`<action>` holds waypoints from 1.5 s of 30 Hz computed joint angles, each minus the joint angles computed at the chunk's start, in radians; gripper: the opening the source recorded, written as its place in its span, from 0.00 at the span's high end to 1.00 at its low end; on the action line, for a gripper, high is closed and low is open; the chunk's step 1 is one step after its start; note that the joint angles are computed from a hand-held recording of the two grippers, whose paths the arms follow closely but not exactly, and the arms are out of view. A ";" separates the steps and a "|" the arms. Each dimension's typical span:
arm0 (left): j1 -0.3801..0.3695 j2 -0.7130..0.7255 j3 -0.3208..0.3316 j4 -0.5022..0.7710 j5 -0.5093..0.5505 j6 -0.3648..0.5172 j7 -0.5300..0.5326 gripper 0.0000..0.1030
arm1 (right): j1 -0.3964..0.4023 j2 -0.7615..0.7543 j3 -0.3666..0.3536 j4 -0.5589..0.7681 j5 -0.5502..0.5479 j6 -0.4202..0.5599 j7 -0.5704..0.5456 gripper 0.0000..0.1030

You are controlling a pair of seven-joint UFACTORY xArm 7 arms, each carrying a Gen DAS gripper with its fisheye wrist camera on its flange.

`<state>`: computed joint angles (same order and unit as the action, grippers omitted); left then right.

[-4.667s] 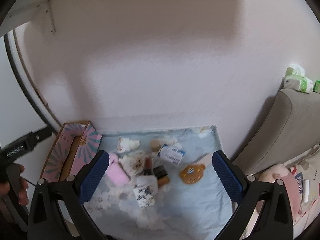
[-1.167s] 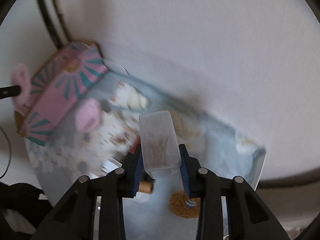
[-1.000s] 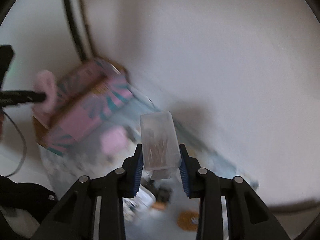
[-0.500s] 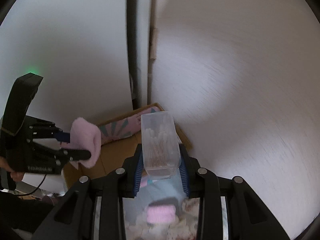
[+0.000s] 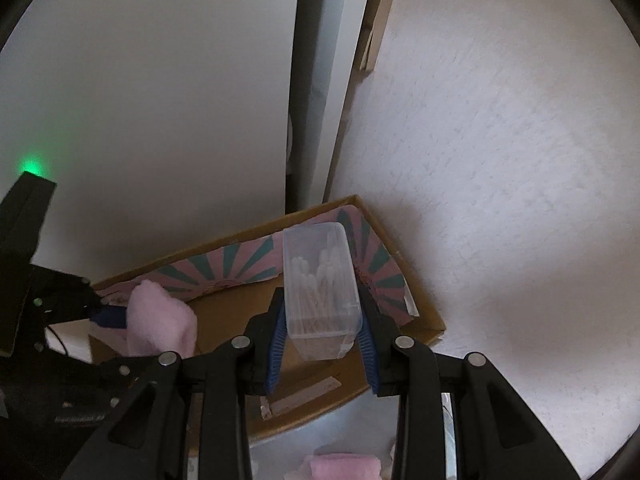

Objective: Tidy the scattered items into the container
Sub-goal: 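Carry the slippers and clear box into the cardboard box and release both, then grasp the second pink slipper with the left gripper while the right gripper grasps the teddy bear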

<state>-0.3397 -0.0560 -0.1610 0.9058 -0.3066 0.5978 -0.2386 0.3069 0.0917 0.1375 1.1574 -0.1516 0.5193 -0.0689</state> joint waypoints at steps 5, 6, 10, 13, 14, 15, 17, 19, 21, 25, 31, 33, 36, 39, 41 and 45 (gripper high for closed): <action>0.006 -0.009 0.011 -0.016 -0.113 0.026 0.045 0.01 | -0.055 0.009 0.041 0.011 0.373 0.022 -0.250 0.23; 0.006 -0.017 0.011 -0.022 -0.114 0.024 0.046 0.01 | -0.058 0.000 0.040 0.005 0.415 0.019 -0.276 0.21; 0.006 -0.047 0.009 -0.026 -0.074 0.037 0.037 0.01 | -0.059 -0.050 0.009 -0.027 0.414 0.012 -0.243 0.22; 0.000 -0.058 0.011 -0.014 -0.073 0.045 0.049 0.01 | -0.051 -0.124 0.000 -0.095 0.408 0.001 -0.197 0.21; -0.001 -0.061 0.013 -0.007 -0.078 0.053 0.056 0.01 | -0.053 -0.150 -0.008 -0.115 0.414 0.002 -0.197 0.21; -0.005 -0.063 0.014 -0.002 -0.092 0.053 0.069 0.01 | -0.059 -0.176 -0.021 -0.130 0.423 0.014 -0.211 0.21; -0.010 -0.068 0.013 0.012 -0.103 0.055 0.074 0.00 | -0.066 -0.217 -0.031 -0.159 0.404 0.021 -0.199 0.21; -0.017 -0.079 0.015 0.012 -0.125 0.045 0.099 0.00 | -0.072 -0.268 -0.030 -0.185 0.360 0.039 -0.152 0.21; -0.029 -0.085 0.005 0.014 -0.132 0.013 0.108 0.00 | -0.080 -0.317 -0.042 -0.217 0.343 0.063 -0.127 0.21; -0.062 -0.089 0.012 0.043 -0.207 0.013 0.189 0.00 | -0.107 -0.457 -0.065 -0.313 0.328 0.079 -0.069 0.21; -0.057 -0.094 -0.067 0.105 0.130 0.008 -0.007 0.00 | -0.158 -0.649 -0.100 -0.411 0.286 0.149 -0.005 0.21; -0.060 -0.110 -0.083 0.108 0.204 -0.025 -0.072 0.00 | -0.174 -0.710 -0.117 -0.441 0.282 0.167 0.007 0.21; -0.067 -0.105 -0.095 0.138 0.277 -0.042 -0.128 0.00 | -0.220 -0.805 -0.125 -0.480 0.250 0.199 0.037 0.21; -0.093 -0.071 -0.091 0.184 0.272 -0.036 -0.113 0.00 | -0.270 -0.907 -0.144 -0.511 0.213 0.246 0.050 0.21; -0.110 -0.051 -0.092 0.207 0.257 -0.038 -0.096 0.00 | -0.299 -0.972 -0.168 -0.539 0.201 0.271 0.051 0.21; -0.144 0.006 -0.108 0.251 0.271 -0.035 -0.093 0.00 | -0.354 -1.070 -0.198 -0.595 0.182 0.316 0.058 0.21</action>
<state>-0.4832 -0.0497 -0.2686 1.1567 -0.0359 0.5625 -0.3319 -0.0473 -0.9781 -0.0602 0.5627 0.0300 0.8353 -0.0111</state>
